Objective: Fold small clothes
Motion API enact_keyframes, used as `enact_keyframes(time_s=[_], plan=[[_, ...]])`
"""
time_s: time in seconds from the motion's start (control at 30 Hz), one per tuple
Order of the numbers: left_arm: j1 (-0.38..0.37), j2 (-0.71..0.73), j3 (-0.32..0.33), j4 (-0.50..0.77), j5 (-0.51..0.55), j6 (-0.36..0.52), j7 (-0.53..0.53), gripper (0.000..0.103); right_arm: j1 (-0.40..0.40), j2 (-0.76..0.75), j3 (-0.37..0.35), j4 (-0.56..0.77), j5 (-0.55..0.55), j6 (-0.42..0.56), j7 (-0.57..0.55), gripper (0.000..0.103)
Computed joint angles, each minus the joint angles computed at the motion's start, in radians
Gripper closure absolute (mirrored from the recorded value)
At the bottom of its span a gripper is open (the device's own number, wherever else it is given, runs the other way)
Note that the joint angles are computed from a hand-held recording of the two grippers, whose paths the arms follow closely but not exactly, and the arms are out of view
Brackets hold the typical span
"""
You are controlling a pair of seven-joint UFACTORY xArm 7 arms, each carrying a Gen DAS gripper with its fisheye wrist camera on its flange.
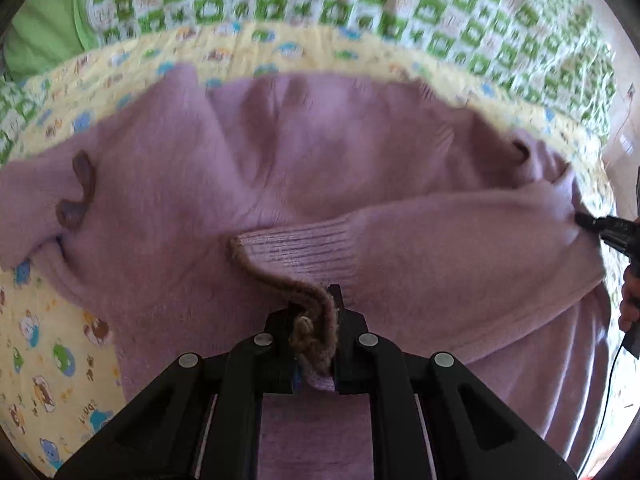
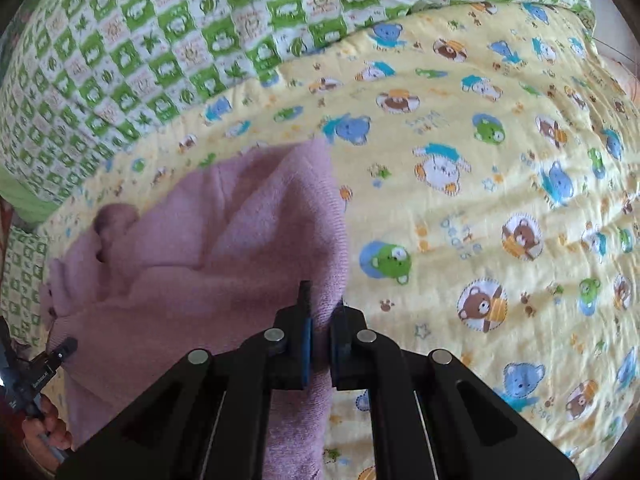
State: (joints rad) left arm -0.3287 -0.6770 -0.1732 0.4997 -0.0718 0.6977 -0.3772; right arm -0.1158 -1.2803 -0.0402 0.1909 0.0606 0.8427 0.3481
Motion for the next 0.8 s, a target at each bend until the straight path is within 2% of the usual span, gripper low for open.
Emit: enact_keyframes(time_s=[0.13,0.2,0.23,0.3,0.33,0.37,0.43,0.57,0.67,0.8], plan=[[0.007,-0.046,0.005,-0.003,0.005,0.049,-0.003,0.078,0.0,-0.012,0.04,0.008,-0.002,0.034,0.048,0.091],[0.018,-0.094,0.005,-0.004,0.014,0.082,-0.009,0.071,-0.003,-0.03,0.07,0.036,-0.02,0.079,0.077,0.079],[0.024,-0.121,0.004,-0.006,0.021,0.099,-0.011,0.067,-0.001,-0.052,0.078,0.044,-0.027,0.095,0.09,0.077],[0.05,-0.179,0.002,-0.009,0.048,0.142,-0.016,0.057,0.011,-0.11,0.08,0.054,-0.028,0.119,0.112,0.062],[0.065,-0.199,0.002,-0.008,0.063,0.16,-0.014,0.046,0.021,-0.134,0.079,0.056,-0.025,0.124,0.121,0.058],[0.088,-0.225,-0.007,-0.011,0.088,0.178,-0.019,0.04,0.034,-0.166,0.083,0.059,-0.016,0.132,0.135,0.055],[0.141,-0.269,-0.02,-0.015,0.147,0.208,-0.025,0.038,0.07,-0.201,0.092,0.065,0.009,0.139,0.161,0.054],[0.244,-0.276,0.001,-0.008,0.231,0.224,-0.02,0.022,0.179,-0.215,0.14,0.07,0.083,0.123,0.218,0.054],[0.326,-0.233,-0.001,0.007,0.299,0.202,-0.034,0.022,0.274,-0.187,0.185,0.067,0.134,0.082,0.257,0.054],[0.394,-0.177,-0.013,0.017,0.38,0.168,-0.05,0.022,0.395,-0.107,0.231,0.062,0.184,0.01,0.303,0.054]])
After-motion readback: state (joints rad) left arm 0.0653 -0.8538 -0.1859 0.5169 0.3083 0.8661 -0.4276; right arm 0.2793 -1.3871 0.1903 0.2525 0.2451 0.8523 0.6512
